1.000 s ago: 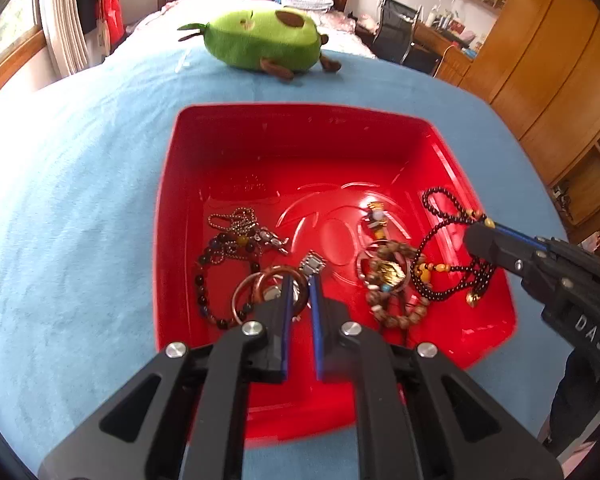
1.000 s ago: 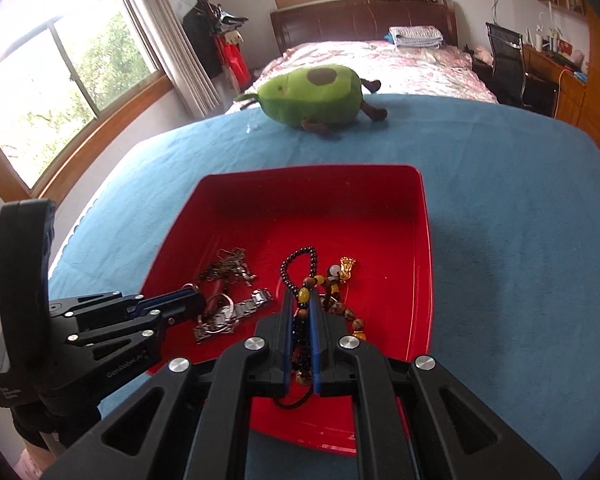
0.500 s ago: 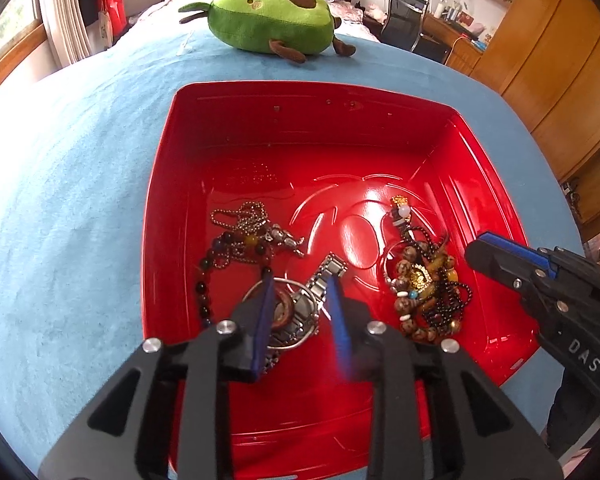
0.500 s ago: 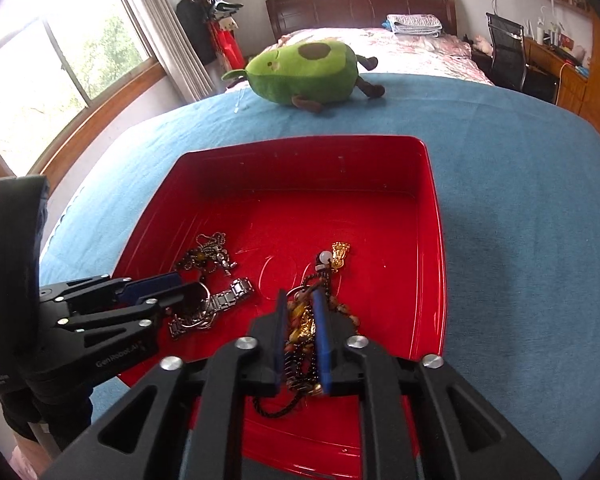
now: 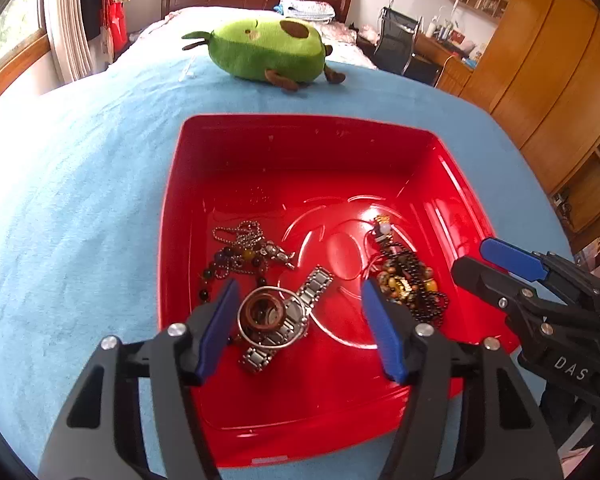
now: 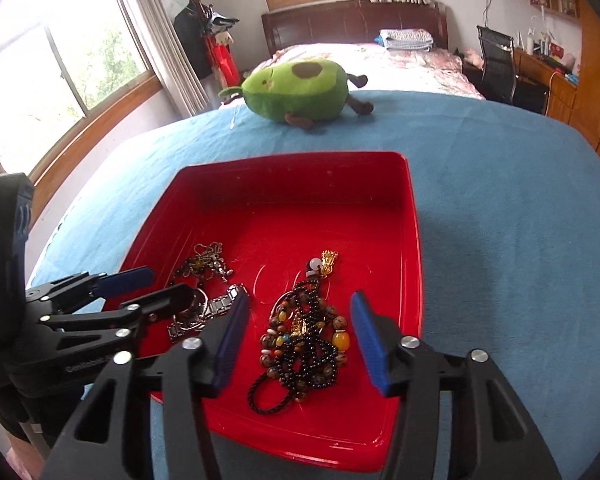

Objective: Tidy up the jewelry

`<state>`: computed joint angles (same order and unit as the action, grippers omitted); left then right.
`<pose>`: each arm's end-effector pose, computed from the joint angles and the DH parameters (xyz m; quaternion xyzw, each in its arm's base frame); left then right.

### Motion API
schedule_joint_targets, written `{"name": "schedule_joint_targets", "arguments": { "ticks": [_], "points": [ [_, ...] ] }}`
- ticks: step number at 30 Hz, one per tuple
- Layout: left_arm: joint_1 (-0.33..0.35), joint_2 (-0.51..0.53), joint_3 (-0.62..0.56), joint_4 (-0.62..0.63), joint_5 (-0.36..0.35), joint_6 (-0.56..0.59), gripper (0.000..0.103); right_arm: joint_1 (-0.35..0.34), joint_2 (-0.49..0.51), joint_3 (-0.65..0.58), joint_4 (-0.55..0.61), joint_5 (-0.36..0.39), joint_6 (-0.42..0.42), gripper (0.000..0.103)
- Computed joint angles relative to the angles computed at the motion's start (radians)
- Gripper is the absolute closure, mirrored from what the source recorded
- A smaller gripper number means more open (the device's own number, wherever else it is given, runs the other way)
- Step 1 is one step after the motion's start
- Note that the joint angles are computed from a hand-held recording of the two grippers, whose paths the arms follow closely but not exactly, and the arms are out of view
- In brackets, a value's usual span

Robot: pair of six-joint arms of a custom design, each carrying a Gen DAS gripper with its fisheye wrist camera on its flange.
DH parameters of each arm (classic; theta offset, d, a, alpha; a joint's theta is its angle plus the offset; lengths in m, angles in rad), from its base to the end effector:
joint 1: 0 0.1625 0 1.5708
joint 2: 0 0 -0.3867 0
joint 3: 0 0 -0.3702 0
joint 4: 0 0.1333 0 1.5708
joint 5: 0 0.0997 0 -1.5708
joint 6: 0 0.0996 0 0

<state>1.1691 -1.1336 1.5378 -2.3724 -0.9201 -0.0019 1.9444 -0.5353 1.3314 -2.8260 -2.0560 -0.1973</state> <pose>-0.0668 -0.6525 0.3327 0.1226 0.9229 -0.2460 0.2695 0.3436 -0.6386 0.0604 0.2137 -0.9224 0.2406 0.2136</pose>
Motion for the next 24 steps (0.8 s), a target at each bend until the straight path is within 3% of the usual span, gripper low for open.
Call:
{"name": "schedule_joint_targets", "arguments": {
  "ticks": [11, 13, 15, 24],
  "points": [
    [-0.056, -0.127, 0.148, -0.131, 0.069, 0.023, 0.023, 0.047, -0.080, 0.148, -0.182, -0.034, -0.048, 0.021],
    [-0.070, -0.156, 0.183, -0.153, 0.093, 0.023, 0.016, 0.056, -0.099, 0.183, -0.206, -0.030, -0.050, 0.008],
    [-0.082, -0.189, 0.219, -0.162, 0.108, 0.019, 0.013, 0.061, -0.111, 0.206, -0.222, -0.028, -0.052, 0.004],
    [-0.138, -0.325, 0.355, -0.163, 0.175, -0.026, 0.010, 0.105, -0.162, 0.321, -0.281, -0.077, -0.041, 0.004]
  ]
}}
